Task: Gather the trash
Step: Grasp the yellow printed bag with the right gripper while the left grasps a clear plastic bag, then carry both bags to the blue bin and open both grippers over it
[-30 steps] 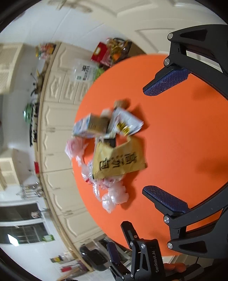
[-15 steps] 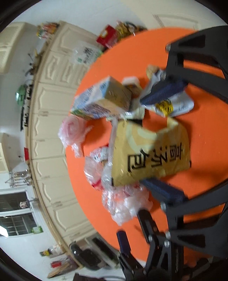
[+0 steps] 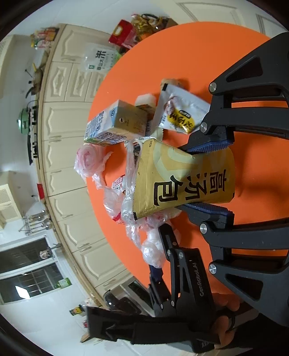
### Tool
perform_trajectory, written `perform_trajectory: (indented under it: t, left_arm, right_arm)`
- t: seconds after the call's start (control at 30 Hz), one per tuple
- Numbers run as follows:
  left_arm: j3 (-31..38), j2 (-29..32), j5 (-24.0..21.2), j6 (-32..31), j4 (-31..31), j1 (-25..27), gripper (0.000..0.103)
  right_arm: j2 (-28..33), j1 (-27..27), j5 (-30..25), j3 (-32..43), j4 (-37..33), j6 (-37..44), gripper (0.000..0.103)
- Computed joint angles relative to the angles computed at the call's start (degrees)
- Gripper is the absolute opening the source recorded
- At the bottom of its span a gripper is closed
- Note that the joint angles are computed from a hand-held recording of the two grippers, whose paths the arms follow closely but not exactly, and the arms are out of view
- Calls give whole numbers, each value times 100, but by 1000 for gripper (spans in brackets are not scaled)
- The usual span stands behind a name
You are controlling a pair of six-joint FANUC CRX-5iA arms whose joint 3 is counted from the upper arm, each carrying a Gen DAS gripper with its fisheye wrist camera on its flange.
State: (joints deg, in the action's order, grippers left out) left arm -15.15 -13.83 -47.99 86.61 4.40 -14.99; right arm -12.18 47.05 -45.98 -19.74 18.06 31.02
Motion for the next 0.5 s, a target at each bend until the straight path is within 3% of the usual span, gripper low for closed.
perform_trajectory:
  t: [0.17,0.37,0.5]
  left_arm:
    - [-350,-588,7,-18,93,146,49]
    - [-677,-1317,-60,-167,278,51,49]
    - [-536,-1510,-152,226,-85,-580,49]
  right_arm:
    - [-340,114,112,-200,214,-378,37]
    - [-820,566,-230,-417,968,-1109,37]
    - [-1265,1014,-684,-606,1498,-1712,37]
